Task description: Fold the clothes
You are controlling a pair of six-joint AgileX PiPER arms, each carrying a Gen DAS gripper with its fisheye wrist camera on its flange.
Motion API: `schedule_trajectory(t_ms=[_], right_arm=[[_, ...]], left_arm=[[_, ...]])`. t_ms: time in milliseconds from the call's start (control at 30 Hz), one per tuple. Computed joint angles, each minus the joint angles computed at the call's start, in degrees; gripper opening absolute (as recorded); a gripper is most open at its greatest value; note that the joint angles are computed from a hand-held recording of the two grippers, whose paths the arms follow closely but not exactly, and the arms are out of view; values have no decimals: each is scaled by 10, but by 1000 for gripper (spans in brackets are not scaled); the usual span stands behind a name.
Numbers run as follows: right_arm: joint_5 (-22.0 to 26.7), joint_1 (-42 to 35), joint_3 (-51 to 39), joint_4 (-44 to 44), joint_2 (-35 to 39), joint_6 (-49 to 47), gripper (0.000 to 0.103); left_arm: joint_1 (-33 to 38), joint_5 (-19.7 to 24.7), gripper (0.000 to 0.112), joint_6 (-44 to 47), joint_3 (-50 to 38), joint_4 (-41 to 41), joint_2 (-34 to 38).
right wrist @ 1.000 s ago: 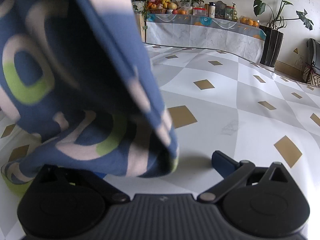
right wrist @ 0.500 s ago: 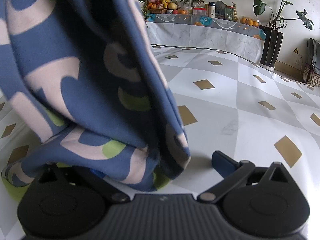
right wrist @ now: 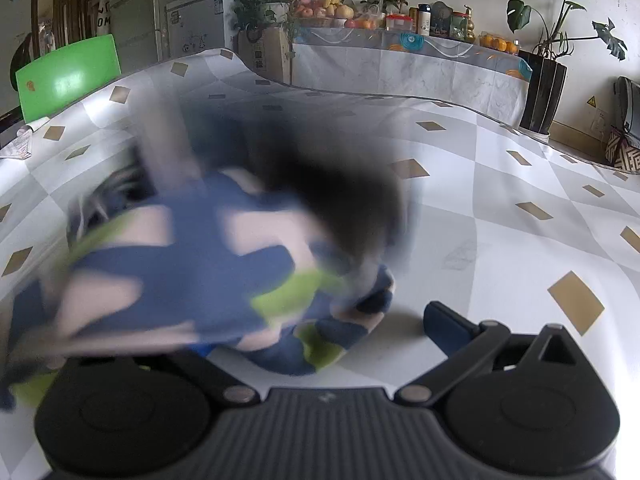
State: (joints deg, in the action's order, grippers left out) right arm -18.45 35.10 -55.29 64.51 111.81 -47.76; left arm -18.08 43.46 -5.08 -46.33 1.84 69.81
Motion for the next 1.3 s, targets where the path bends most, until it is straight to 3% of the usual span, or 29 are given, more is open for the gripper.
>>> schedule_trajectory(t_ms=[400,600,900,1300], right_arm=[[0,-1,-5,-7,7,5,103],[-1,-1,-6,-5,7,4,103],[-1,-1,-6,-5,7,4,103],[-1,-1,-6,-5,8,4,103]], left_arm=[[11,7,103,5,-9,-20,19],[-11,-1,103,-33,-40,24,44],[25,27,103,29,-130,-9,96],[31,20,103,-21,-120,17,118]])
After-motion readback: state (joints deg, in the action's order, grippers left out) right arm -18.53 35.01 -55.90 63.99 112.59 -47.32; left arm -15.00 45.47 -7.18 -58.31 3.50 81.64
